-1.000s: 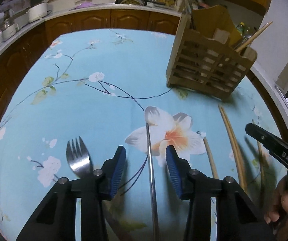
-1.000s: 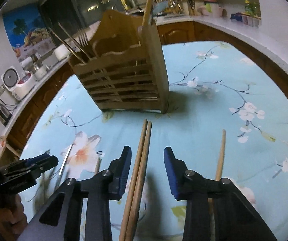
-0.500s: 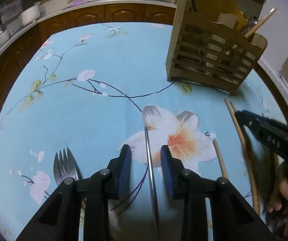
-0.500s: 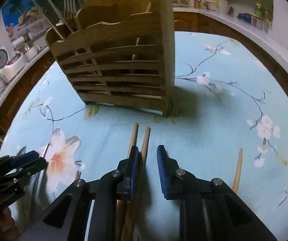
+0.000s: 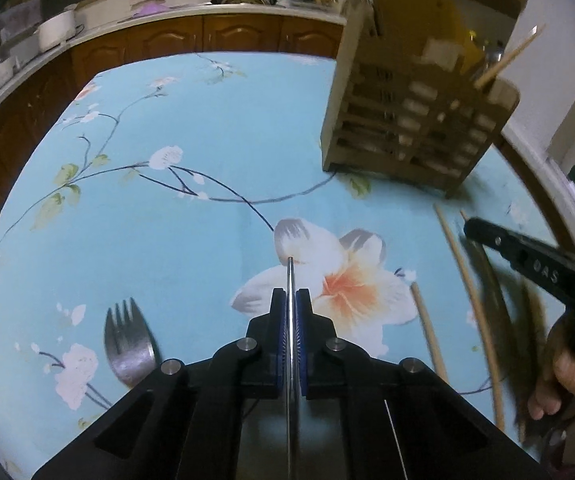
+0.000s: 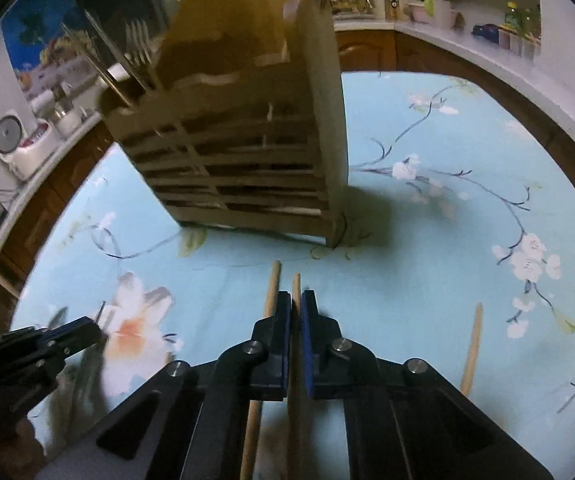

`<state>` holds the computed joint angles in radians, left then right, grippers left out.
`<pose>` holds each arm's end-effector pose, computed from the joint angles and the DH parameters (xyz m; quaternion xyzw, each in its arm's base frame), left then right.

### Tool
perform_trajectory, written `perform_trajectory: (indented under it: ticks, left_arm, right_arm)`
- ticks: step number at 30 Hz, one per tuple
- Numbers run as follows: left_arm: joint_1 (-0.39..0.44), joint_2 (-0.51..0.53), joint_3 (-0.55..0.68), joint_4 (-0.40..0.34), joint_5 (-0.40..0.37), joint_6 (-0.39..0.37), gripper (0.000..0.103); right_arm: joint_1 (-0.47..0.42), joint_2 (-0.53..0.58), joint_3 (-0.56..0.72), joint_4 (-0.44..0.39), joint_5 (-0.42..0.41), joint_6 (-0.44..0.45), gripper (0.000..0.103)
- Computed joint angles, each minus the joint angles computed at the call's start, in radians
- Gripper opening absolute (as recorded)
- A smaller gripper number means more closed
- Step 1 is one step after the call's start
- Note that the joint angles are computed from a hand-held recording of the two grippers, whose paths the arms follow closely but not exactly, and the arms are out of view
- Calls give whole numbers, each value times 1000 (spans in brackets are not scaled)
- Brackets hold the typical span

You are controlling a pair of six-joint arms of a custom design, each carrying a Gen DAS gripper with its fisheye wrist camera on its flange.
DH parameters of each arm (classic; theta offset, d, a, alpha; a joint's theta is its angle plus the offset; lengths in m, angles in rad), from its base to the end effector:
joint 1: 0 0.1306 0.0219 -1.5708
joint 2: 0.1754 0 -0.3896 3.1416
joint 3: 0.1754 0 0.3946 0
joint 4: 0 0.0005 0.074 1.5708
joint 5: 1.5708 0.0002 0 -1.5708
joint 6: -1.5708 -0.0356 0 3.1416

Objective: Organize utensils
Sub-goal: 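Grasp a wooden chopstick with the right gripper while the left grasps a steel knife, then lift the chopstick with the right gripper while the left carries the knife to the holder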

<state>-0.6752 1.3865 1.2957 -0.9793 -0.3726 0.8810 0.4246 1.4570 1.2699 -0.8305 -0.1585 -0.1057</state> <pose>0.3689 -0.2795 0.3903 -0.1434 0.9423 -0.0431 0.2994 0.4451 0.2068 0.3531 -0.1736 0.9434 0.1448 0.2428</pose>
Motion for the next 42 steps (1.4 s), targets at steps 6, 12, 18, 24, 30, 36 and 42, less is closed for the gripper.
perform_trajectory:
  ticks: [6, 12, 18, 24, 30, 36, 42]
  left_arm:
    - [-24, -91, -31, 31, -22, 31, 3]
    - [-80, -165, -27, 31, -88, 36, 3]
    - [-134, -239, -23, 22, -162, 40, 3]
    - [-182, -273, -6, 5, -235, 42, 3]
    - [-203, -281, 3, 5, -271, 39, 3]
    - [-201, -281, 9, 18, -282, 23, 3]
    - [-195, -278, 14, 22, -281, 17, 3]
  right_arm:
    - [-19, -105, -34, 39, -33, -26, 5]
    - [-30, -186, -35, 68, -51, -67, 5]
    - [-39, -250, -22, 92, -67, -83, 5]
    - [-51, -290, -3, 123, -81, -90, 5]
    - [-54, -302, 7, 141, -78, -100, 5]
    - [-61, -305, 8, 153, -85, -101, 5]
    - [-64, -305, 8, 158, -90, -106, 5]
